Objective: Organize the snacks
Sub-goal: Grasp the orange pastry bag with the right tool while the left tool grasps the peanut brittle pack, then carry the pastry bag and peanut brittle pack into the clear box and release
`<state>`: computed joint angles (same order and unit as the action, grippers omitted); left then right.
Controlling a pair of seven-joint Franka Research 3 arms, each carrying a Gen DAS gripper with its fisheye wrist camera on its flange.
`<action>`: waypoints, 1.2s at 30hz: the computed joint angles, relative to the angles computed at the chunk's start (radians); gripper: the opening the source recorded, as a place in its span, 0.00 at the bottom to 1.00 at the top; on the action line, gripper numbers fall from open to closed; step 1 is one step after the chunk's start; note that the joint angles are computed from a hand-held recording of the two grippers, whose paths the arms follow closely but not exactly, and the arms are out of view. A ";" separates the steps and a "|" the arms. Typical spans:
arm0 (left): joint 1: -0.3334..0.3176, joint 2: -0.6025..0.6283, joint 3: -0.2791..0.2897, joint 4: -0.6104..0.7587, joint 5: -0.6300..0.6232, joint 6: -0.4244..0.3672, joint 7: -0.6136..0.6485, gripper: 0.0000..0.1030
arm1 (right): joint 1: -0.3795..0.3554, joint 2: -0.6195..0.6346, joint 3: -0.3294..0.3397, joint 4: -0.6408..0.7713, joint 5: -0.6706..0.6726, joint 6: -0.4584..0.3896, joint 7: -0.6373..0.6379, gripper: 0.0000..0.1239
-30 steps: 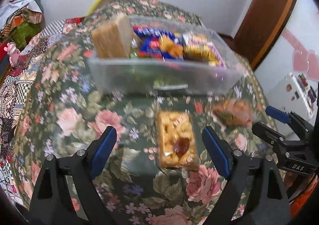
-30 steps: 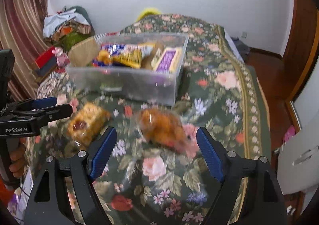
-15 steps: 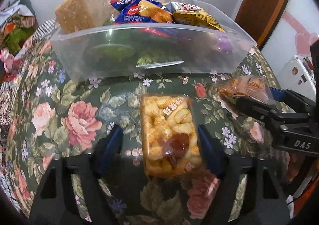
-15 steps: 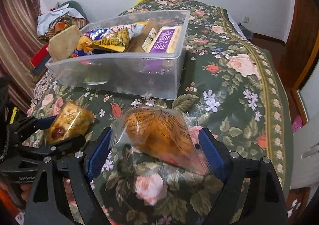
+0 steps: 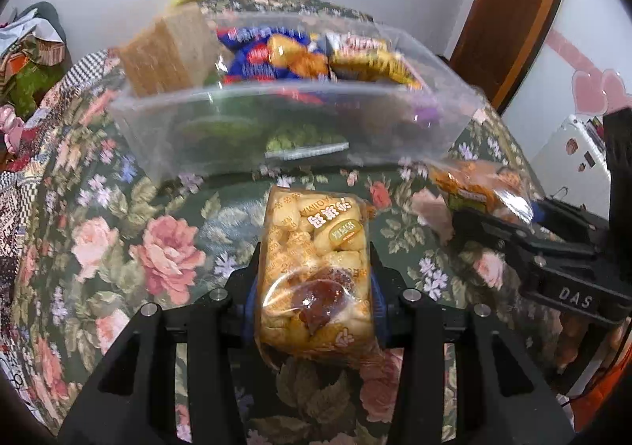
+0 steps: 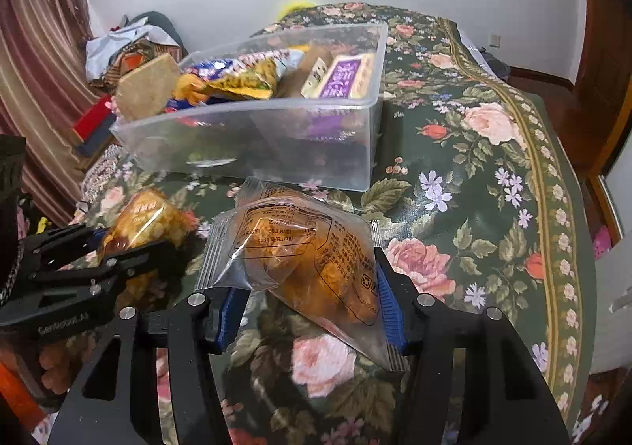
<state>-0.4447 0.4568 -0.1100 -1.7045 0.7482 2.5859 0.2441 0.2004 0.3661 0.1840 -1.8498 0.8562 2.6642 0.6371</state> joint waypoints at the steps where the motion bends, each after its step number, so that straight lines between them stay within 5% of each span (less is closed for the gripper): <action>1: -0.004 -0.009 0.004 -0.005 0.009 -0.001 -0.009 0.43 | -0.007 -0.015 0.006 -0.013 0.018 0.004 -0.015 0.44; 11: -0.004 -0.081 0.014 0.010 0.142 -0.021 -0.089 0.43 | -0.008 -0.093 0.017 -0.023 0.176 0.029 -0.146 0.44; 20: 0.017 -0.067 0.023 0.105 0.210 -0.018 -0.112 0.43 | 0.019 -0.045 0.012 0.106 0.240 0.064 -0.184 0.44; 27: 0.026 0.029 0.037 0.244 0.169 -0.047 -0.044 0.43 | 0.030 0.040 0.022 0.228 0.160 0.072 -0.092 0.44; 36: 0.051 0.169 0.062 0.396 -0.008 -0.067 0.080 0.43 | 0.081 0.183 -0.004 0.363 -0.099 0.109 0.127 0.44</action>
<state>-0.3940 0.6257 -0.0479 -1.3084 0.7406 2.5194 0.3243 0.2815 0.5494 0.1801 -1.4868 0.7569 2.7733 0.7642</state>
